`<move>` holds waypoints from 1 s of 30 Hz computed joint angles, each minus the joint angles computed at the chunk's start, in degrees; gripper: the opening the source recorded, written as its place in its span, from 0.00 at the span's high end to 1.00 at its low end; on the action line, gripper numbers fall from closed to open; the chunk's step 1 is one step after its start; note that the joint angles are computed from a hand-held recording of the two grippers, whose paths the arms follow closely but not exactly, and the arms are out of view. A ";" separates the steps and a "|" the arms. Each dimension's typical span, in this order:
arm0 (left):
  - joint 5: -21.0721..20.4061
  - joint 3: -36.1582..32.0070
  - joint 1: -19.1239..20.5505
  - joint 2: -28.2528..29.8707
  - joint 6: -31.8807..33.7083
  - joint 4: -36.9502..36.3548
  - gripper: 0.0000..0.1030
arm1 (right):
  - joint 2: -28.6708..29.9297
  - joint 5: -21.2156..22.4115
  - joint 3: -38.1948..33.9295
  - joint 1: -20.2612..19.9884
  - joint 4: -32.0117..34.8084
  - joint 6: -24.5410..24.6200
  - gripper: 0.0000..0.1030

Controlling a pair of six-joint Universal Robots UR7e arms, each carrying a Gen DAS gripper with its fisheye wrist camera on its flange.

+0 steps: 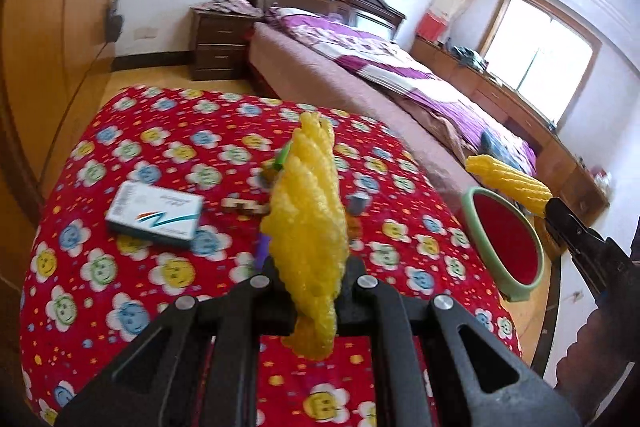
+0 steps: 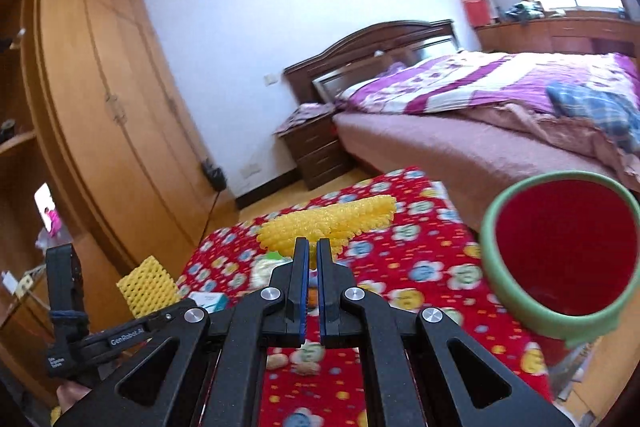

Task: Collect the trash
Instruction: 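Carry both yellow sleeves to the bucket and open the right tool over it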

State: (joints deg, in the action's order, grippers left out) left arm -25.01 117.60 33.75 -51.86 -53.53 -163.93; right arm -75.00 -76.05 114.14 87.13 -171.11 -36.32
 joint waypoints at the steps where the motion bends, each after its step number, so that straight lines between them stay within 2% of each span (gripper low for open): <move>1: -0.52 -1.33 0.13 0.94 1.66 -0.11 0.89 | -0.27 0.14 0.09 -0.46 -0.35 0.18 0.97; 10: -6.39 -12.61 1.92 8.82 14.12 -0.92 0.89 | -2.28 -0.31 -0.58 -5.68 -5.54 4.26 0.97; 14: -8.97 -18.30 2.85 12.82 19.33 -0.98 0.89 | -2.01 -1.00 -2.12 -7.71 -5.64 6.80 0.96; 23: -14.86 -29.71 4.97 20.32 27.16 1.77 0.89 | -0.58 -2.59 -4.68 -11.40 -4.71 11.02 0.95; 30: -18.28 -36.37 6.11 24.67 30.86 3.08 0.89 | 0.84 -4.14 -7.27 -12.89 -3.04 13.08 0.93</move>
State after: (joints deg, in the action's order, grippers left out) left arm -43.29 81.23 39.85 -27.19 -22.68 -160.85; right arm -74.16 -80.19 106.87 74.25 -174.14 -23.23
